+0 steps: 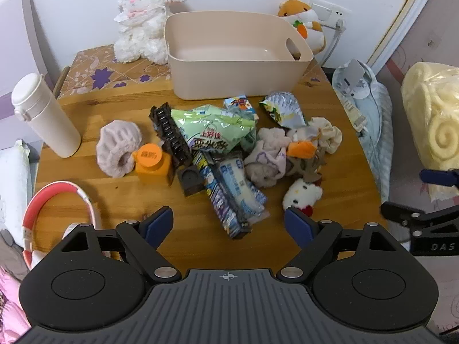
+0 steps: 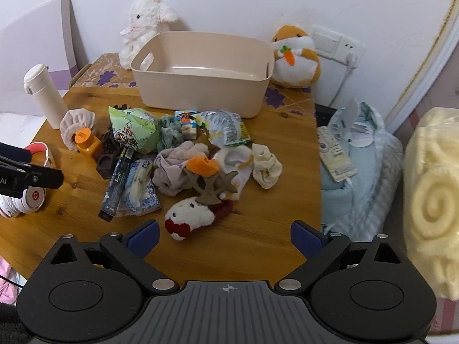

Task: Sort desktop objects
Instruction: 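Reach the left tool to the blue snack stick while the right tool reaches the Hello Kitty plush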

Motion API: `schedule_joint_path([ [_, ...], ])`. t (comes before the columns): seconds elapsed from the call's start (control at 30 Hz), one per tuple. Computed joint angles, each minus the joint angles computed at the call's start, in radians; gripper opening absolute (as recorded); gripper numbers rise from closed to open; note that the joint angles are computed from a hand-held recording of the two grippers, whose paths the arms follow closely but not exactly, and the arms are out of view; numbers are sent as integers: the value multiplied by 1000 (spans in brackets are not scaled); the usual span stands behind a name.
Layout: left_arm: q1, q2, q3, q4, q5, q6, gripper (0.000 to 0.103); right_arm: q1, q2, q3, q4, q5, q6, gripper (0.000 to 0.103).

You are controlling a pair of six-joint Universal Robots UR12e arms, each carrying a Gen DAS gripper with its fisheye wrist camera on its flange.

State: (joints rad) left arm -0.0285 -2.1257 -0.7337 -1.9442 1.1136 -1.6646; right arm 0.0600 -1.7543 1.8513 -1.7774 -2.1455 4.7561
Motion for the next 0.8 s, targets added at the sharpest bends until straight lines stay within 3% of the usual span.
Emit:
schedule_joint_path([
  [0.07,-7,13,-33,34,2,-27,87,-13,-5,21,-28,3,19,98],
  [0.13,-14,19,-54,57,7,-67,87,-33,-1,30,-28,9,95,96],
  [0.37,-43,28,-120,169,40,-246,83,-88,-12,113,-195,41,109,92],
  [0.53,-57,33,-164,251,72,-347,83,-124,-2,146,-262,72,125,90],
  [0.67,-64,30,-182,276,97,-423,82,-145,7,176,-334,100,164,89],
  [0.8,-71,30,-203,295,118,-485,82,-160,23,182,-348,103,175,89],
])
